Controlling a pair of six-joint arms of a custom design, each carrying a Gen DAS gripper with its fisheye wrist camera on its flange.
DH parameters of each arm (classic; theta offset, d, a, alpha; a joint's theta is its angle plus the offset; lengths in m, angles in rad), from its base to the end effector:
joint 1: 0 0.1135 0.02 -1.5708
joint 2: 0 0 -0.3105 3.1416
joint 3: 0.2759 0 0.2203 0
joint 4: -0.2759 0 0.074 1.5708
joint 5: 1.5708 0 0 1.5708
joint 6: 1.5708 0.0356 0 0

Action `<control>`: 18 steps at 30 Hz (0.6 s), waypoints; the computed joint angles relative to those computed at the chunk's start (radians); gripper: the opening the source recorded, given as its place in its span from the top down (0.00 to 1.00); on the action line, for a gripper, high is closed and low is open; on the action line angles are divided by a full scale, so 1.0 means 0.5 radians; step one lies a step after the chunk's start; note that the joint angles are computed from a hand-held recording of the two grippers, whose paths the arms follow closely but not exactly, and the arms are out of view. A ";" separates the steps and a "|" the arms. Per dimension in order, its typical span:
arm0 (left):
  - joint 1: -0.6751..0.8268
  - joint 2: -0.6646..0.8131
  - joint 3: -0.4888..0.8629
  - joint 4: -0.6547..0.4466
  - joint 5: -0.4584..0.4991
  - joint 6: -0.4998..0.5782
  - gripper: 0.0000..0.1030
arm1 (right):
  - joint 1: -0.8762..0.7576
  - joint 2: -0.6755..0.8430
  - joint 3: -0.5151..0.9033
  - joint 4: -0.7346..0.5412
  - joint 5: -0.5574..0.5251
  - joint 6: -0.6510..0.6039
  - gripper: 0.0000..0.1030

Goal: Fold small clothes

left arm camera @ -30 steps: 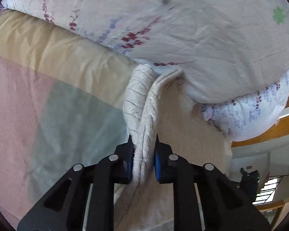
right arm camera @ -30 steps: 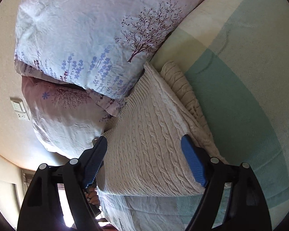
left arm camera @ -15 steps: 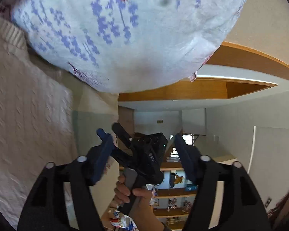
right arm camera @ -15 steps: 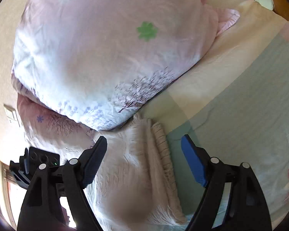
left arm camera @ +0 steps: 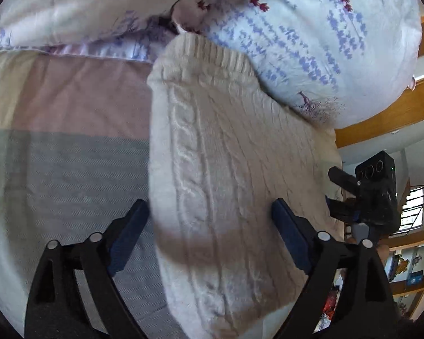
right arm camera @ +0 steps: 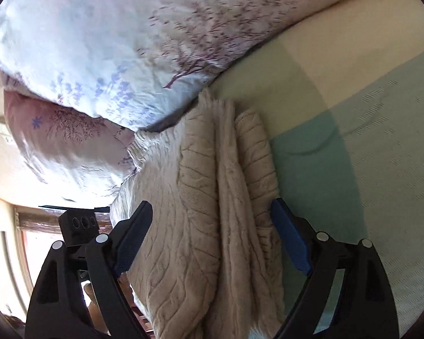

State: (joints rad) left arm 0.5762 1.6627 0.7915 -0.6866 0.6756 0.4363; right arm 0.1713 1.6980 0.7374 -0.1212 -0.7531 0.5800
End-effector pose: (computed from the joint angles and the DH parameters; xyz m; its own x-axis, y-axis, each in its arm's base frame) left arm 0.2069 0.1079 0.1974 -0.9367 -0.2154 -0.2760 -0.0248 0.8273 -0.5612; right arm 0.2688 0.0712 0.1939 -0.9693 0.2381 -0.0621 0.1079 0.6380 0.7624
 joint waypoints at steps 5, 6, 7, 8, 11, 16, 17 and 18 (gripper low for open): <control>-0.040 0.036 0.026 -0.036 0.144 -0.023 0.59 | 0.032 -0.108 -0.233 0.311 -0.024 0.262 0.66; 0.084 0.100 0.106 -0.214 0.205 0.173 0.64 | 0.035 -0.157 -0.292 0.407 -0.059 0.347 0.67; 0.165 0.140 0.195 -0.399 0.255 0.340 0.65 | 0.074 -0.235 -0.347 0.507 -0.079 0.450 0.68; 0.272 0.112 0.259 -0.607 0.281 0.551 0.65 | 0.126 -0.297 -0.376 0.563 -0.085 0.516 0.68; 0.632 -0.042 0.379 -0.970 0.223 1.069 0.63 | 0.407 -0.427 -0.389 0.639 -0.009 0.651 0.69; 0.949 -0.314 0.209 -0.401 -0.223 1.016 0.40 | 0.815 -0.314 0.012 -0.086 0.671 0.458 0.59; 1.054 -0.327 0.226 -0.414 -0.226 1.085 0.37 | 0.834 -0.408 -0.015 -0.049 0.792 0.516 0.59; 1.173 -0.350 0.237 -0.469 -0.171 1.173 0.27 | 0.839 -0.495 -0.076 0.062 0.822 0.571 0.59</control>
State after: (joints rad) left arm 1.1625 1.4877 0.9101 -0.9213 0.5902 1.0230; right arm 0.5910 1.4508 0.6992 -0.0900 -0.3423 0.8656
